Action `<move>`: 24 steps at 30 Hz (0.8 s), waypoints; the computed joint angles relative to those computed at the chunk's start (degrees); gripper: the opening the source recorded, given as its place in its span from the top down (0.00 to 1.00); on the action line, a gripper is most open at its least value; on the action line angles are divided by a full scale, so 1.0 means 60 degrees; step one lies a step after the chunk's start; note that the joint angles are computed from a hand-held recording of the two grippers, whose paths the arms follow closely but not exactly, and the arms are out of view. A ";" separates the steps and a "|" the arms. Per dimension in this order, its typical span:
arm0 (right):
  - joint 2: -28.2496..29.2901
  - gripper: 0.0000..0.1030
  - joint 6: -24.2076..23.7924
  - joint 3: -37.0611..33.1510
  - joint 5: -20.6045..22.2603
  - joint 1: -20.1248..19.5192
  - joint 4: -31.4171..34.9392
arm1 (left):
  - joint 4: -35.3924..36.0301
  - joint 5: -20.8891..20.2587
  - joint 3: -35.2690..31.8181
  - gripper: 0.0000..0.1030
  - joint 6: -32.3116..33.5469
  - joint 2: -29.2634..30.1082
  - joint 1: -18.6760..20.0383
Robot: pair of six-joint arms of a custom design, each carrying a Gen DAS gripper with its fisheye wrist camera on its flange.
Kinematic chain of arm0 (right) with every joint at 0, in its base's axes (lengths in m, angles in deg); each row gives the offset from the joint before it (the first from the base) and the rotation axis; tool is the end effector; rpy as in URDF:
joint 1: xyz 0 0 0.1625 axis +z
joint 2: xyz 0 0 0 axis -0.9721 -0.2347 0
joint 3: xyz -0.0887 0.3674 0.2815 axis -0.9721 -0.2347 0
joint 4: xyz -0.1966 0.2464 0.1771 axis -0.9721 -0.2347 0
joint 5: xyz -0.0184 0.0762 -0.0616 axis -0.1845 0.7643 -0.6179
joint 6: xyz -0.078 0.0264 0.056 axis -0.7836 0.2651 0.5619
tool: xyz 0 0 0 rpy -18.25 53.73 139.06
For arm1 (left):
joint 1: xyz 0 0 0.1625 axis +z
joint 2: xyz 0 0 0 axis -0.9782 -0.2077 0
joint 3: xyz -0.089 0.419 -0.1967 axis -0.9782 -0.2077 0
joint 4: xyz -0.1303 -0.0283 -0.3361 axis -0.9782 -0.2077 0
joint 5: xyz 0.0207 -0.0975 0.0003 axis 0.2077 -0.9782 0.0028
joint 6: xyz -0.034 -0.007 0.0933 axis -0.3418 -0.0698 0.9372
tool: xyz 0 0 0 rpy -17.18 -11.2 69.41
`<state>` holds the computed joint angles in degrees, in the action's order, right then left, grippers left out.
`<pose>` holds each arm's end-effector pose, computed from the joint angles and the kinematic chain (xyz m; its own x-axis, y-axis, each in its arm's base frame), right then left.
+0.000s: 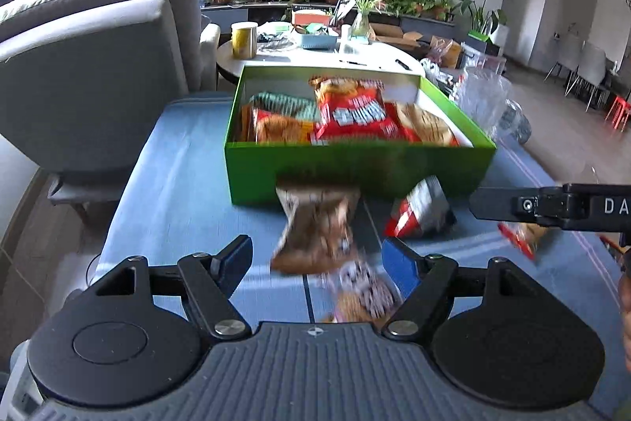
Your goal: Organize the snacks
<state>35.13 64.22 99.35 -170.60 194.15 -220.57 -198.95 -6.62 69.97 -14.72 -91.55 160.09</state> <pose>0.3115 -0.4290 -0.1334 -0.9380 0.0262 0.3455 -0.2638 0.5926 -0.7611 0.0940 -0.4641 0.2742 -0.6734 0.4804 -0.5619 0.7240 0.5823 -0.3698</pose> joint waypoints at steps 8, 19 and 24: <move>0.0383 0.37 0.0629 0.0442 -0.0049 0.0395 -0.0382 | -0.0094 0.0456 0.0764 0.29 -0.0230 -0.0354 0.0251; 0.0579 0.36 0.1035 0.0774 -0.0133 0.0472 -0.0783 | 0.0228 0.0964 0.0984 0.29 -0.0748 -0.0212 0.0106; 0.0650 0.35 0.1048 0.0797 -0.0017 0.0325 -0.0861 | 0.0091 0.1411 0.0931 0.29 -0.1060 0.0107 0.0049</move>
<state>39.03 70.51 104.13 -170.71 196.11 -225.73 -198.41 1.85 75.56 -21.08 -90.91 160.39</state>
